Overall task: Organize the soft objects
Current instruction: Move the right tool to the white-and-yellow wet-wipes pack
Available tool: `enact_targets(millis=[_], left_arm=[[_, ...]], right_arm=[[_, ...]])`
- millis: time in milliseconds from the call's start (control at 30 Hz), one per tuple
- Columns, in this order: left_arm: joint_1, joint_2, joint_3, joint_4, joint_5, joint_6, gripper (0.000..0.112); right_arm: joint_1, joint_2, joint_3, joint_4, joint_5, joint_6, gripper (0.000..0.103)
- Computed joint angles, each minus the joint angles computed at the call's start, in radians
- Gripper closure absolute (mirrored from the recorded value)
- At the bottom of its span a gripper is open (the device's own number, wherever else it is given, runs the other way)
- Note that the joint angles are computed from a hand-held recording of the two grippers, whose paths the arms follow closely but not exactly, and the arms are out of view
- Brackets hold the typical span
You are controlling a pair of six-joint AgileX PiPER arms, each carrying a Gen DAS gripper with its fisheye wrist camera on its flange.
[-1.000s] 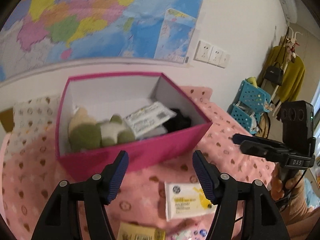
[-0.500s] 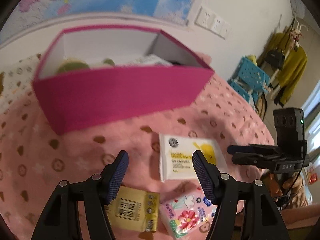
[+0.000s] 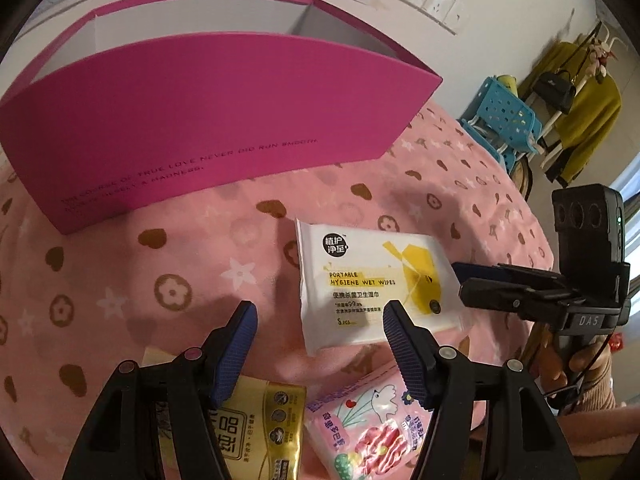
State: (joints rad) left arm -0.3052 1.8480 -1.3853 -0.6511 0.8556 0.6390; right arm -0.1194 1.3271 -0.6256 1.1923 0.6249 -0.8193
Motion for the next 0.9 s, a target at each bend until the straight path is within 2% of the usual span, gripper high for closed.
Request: enact_targets(millis=[200, 333, 433, 500, 533, 567, 733, 833, 900], left_arm=[[-0.007, 0.028, -0.031, -0.042, 0.051, 0.037, 0.056], [-0.019, 0.027, -0.032, -0.029, 0.041, 0.023, 0.056], [-0.019, 0.034, -0.032, -0.048, 0.04, 0.027, 0.056], [-0.014, 0.037, -0.037, -0.048, 0.045, 0.032, 0.056], [-0.017, 0.038, -0.038, -0.044, 0.042, 0.028, 0.056], [-0.018, 0.039, -0.04, -0.042, 0.043, 0.027, 0.056], [-0.018, 0.043, -0.049, -0.046, 0.052, 0.026, 0.056], [-0.017, 0.043, -0.052, -0.043, 0.05, 0.024, 0.056], [-0.006, 0.042, -0.051, -0.059, 0.055, 0.026, 0.056]], right_arm=[[-0.005, 0.017, 0.009, 0.076, 0.004, -0.069, 0.052], [-0.033, 0.043, 0.025, 0.194, 0.058, -0.188, 0.052], [-0.08, 0.067, 0.047, 0.323, 0.148, -0.329, 0.052], [-0.06, 0.074, 0.034, 0.299, 0.103, -0.291, 0.052], [-0.047, 0.084, 0.02, 0.264, 0.075, -0.248, 0.057], [-0.039, 0.086, 0.017, 0.258, 0.056, -0.237, 0.058], [-0.018, 0.082, 0.006, 0.238, 0.039, -0.214, 0.06], [0.025, 0.072, -0.006, 0.2, -0.028, -0.165, 0.069], [0.029, 0.072, -0.011, 0.187, -0.036, -0.152, 0.073]])
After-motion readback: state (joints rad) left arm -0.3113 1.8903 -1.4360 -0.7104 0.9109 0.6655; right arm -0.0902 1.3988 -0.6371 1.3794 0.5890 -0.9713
